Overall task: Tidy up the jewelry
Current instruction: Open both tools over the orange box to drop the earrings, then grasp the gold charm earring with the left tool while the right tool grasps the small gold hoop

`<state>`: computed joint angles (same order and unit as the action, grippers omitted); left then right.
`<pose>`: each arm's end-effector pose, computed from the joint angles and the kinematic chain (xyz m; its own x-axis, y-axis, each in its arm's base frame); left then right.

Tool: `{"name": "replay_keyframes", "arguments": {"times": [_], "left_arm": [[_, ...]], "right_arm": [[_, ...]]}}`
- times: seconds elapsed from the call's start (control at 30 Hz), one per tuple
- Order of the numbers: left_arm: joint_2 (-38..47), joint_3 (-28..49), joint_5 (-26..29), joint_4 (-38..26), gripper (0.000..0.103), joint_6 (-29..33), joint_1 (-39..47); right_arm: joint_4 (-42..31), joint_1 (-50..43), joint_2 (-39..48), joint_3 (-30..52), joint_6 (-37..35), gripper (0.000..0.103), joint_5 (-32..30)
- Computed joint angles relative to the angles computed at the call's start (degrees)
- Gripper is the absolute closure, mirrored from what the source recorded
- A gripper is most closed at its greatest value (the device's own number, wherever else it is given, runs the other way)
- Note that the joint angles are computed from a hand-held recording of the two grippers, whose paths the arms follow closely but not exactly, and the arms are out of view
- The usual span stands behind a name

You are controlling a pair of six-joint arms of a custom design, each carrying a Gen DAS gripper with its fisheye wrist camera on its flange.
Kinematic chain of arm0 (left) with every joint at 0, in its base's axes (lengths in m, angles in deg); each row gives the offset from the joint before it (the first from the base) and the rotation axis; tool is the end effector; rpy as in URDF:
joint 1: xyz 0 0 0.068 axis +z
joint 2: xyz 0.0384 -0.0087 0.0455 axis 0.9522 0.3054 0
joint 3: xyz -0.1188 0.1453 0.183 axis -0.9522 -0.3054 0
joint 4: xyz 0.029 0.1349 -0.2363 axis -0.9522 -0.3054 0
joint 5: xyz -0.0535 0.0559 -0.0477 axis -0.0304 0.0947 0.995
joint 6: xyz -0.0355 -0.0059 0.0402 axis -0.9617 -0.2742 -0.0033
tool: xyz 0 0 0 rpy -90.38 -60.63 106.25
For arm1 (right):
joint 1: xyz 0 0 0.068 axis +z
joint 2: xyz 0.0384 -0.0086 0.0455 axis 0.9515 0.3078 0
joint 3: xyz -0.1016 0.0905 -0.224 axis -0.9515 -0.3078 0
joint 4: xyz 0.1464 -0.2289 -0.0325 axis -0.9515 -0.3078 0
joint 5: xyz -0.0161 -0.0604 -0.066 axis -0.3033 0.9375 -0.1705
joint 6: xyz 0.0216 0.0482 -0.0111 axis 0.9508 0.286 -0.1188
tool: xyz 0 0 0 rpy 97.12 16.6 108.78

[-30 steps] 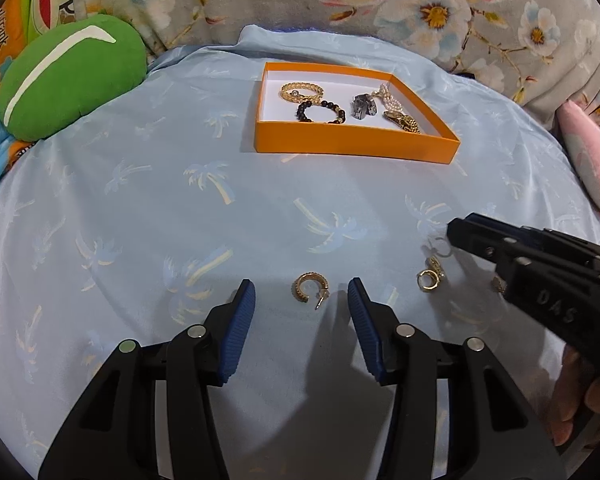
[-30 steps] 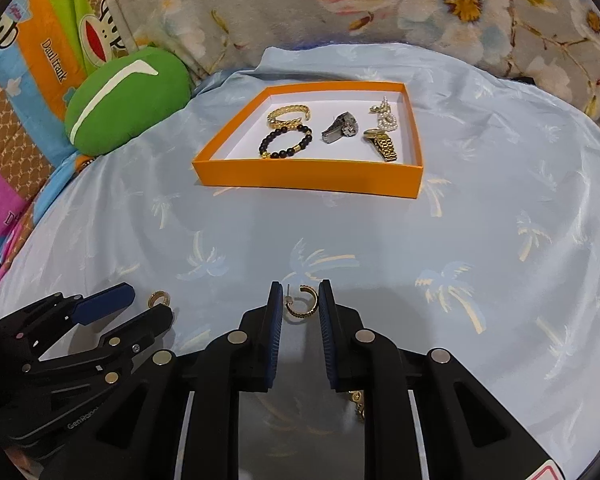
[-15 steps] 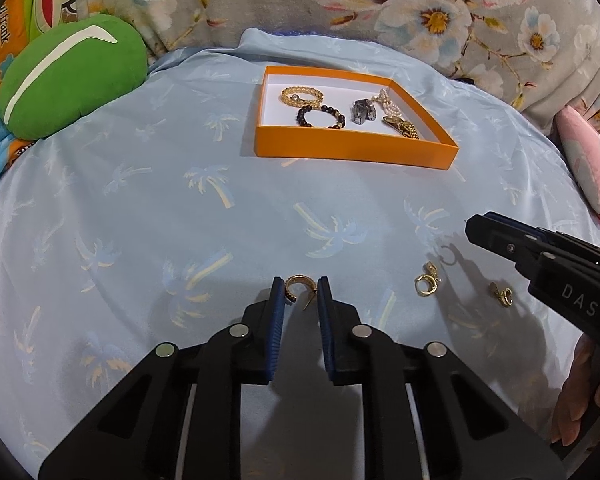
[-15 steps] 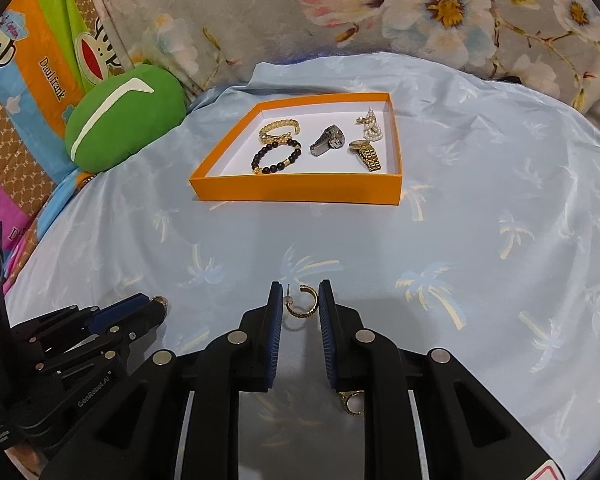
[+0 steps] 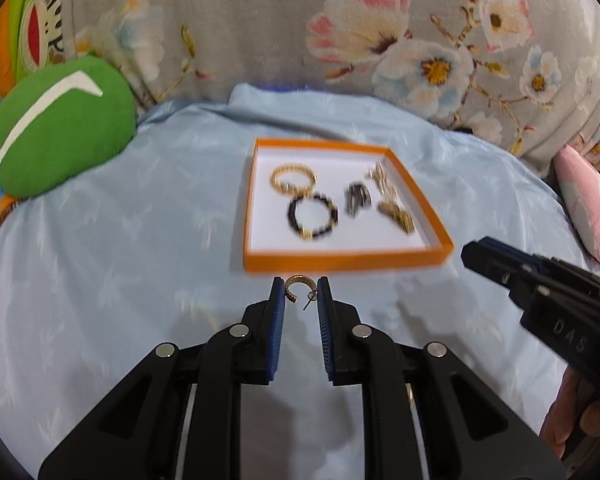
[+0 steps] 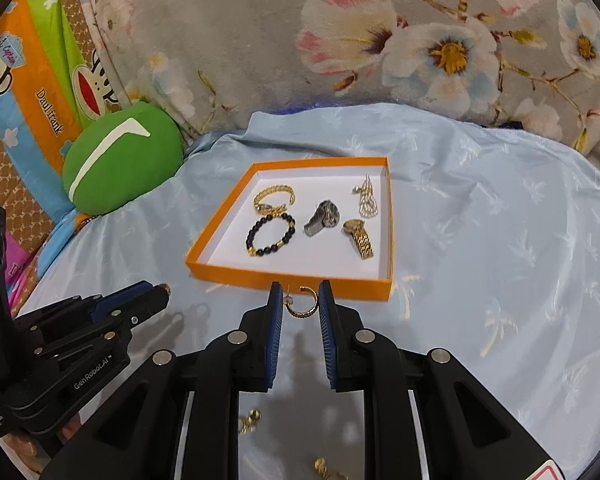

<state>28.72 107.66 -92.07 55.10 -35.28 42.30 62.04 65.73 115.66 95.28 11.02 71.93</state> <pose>0.2157 -0.1211 0.1245 -0.6396 0.1363 -0.7565 0.3301 0.9375 -0.1102 0.1888 -0.0140 0.1264 -0.6204 0.1410 -0.7715 0.0034 0.9842 0.1772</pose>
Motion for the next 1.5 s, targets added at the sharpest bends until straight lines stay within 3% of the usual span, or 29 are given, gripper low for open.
{"name": "replay_keyframes", "arguments": {"times": [0.17,0.33,0.5,0.73,0.83,0.97,1.13,1.33,1.5], "left_arm": [[12.73,11.11,2.61,2.52,0.087,-0.09,2.72],[23.88,18.76,3.93,4.44,0.087,0.02,3.7],[29.73,22.33,3.99,4.67,0.087,0.88,3.84],[32.51,23.65,2.81,5.2,0.086,1.72,3.33],[32.17,23.02,2.61,6.13,0.085,1.7,3.38],[31.6,22.07,2.8,7.39,0.074,1.28,3.65],[28.83,18.71,1.45,10.35,0.074,1.3,3.72],[19.5,7.09,3.76,13.92,0.074,0.15,6.01],[9.75,-4.83,3.17,14.56,0.074,0.82,6.23]], "right_arm": [[10.51,-1.0,19.99,7.87,1.71,0.086,-0.71],[15.14,-1.49,32.62,13.62,2.26,0.086,-1.23],[17.48,-0.8,39.2,16.42,2.01,0.086,-0.66],[18.85,-0.43,41.42,16.75,1.3,0.086,-0.14],[19.57,-0.66,41.17,16.43,1.49,0.085,-0.18],[20.39,-0.98,40.65,15.74,1.76,0.084,-0.35],[21.84,-2.1,36.47,12.78,2.03,0.084,-0.41],[17.08,-7.71,20.02,2.95,1.28,0.084,-4.01],[5.24,-9.98,0.31,-6.83,-1.03,0.084,-4.81]]}}
